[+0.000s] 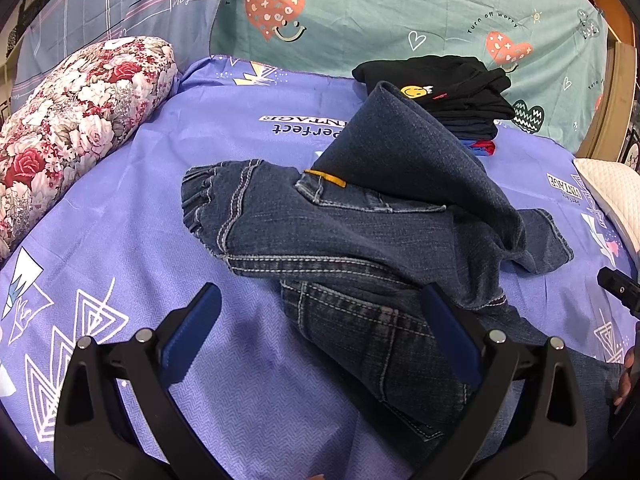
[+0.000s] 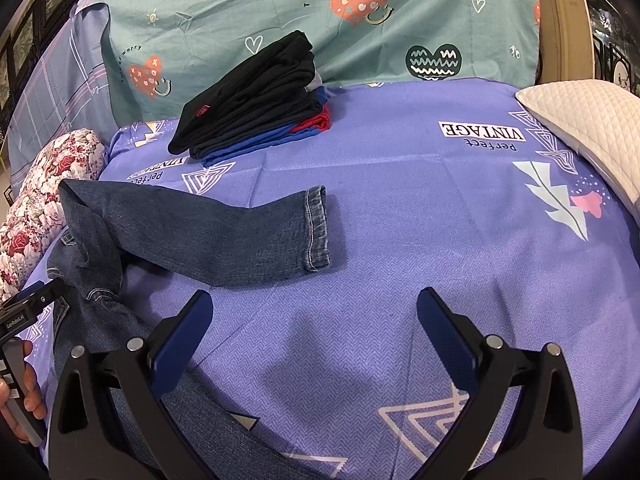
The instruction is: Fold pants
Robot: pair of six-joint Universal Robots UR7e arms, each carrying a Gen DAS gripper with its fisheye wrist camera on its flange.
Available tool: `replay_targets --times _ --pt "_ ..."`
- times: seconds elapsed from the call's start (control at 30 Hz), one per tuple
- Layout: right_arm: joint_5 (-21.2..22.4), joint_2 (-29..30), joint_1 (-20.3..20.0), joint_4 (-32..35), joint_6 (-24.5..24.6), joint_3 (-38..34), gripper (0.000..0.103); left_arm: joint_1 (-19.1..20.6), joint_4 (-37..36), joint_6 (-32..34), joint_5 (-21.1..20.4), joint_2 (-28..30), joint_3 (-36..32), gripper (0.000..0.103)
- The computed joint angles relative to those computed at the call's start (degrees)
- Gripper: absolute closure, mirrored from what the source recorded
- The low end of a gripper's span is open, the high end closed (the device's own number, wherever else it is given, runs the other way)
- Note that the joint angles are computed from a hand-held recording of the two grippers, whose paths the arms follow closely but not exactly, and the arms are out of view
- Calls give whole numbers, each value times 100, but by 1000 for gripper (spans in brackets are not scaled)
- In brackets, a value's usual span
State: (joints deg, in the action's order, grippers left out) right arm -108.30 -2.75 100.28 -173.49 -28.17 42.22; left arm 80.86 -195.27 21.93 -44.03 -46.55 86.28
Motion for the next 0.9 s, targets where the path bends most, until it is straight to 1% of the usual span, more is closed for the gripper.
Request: replay_targets --times 0.47,0.6,0.67,0.7,0.77,0.8,0.83,0.9 --pt "-1 4 0 7 -11 6 1 1 27 -25 5 31 -5 2" --pt "2 6 0 4 -14 18 1 11 111 -151 -21 -19 23 2" --pt "-2 7 2 21 -2 7 1 51 393 -521 -171 -212 140 2" --pt "2 3 0 29 8 13 1 105 626 -863 -402 -413 277 2" --pt "39 -43 -11 41 61 78 1 177 957 -1225 -619 -715 412 2" --pt "33 -64 -13 70 105 93 1 196 1027 -1280 -610 -804 427 2" --pt "35 -106 -14 171 187 118 1 214 1114 -1279 -491 -916 399 2" --pt "49 -190 -7 592 451 64 1 252 1199 -1160 -272 -1021 254 2"
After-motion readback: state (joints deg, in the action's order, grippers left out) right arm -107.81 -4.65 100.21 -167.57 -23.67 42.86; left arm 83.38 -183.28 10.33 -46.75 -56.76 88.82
